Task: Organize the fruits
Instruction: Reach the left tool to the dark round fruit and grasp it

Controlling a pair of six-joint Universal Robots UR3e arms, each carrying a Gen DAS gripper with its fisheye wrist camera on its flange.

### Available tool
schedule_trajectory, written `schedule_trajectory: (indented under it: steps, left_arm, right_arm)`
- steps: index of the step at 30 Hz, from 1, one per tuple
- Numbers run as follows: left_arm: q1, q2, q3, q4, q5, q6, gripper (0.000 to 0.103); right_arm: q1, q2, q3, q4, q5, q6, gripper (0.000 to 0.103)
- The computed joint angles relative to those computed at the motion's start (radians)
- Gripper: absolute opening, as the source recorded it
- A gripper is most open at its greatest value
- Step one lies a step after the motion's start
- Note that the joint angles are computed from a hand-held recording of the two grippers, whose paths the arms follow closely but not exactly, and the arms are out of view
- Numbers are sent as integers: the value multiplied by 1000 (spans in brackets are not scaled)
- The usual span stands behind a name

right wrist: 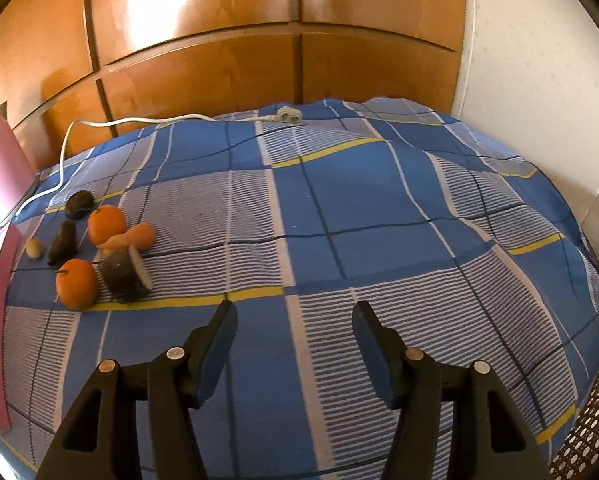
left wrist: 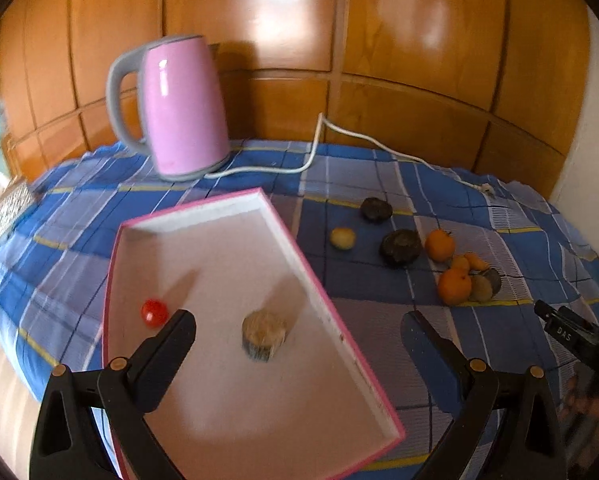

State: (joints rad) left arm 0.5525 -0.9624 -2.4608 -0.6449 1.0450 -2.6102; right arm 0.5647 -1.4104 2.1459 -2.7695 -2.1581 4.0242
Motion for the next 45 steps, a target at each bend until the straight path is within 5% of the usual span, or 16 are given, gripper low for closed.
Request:
schedule_trajectory:
  steps: [6,13,16,30,37,45]
  left_arm:
    - [-172,-258,172,128,117,-83,103]
    - [-283,-502,393,130,175,-157,102]
    - [-355,-632,526,93,201,-178,87]
    - [-628,-1203,1149,-42,390,-283,76]
    - [-638,-1333,1315,-149,357,-303,45]
    - [-588,-1204,1143,-82,228,-320,43]
  right_arm:
    - [-15,-10,33,-26,-17,1,61]
    - [-23,-33,80,-23,-88,20,61]
    - [-59,-62,125,-37,-69,22,61]
    - [-134,-147,245,-67,-63,82,62]
    - [-139,-129,245,-87,-46,69,65]
    - [-129,-102,219,-90,-45,50,65]
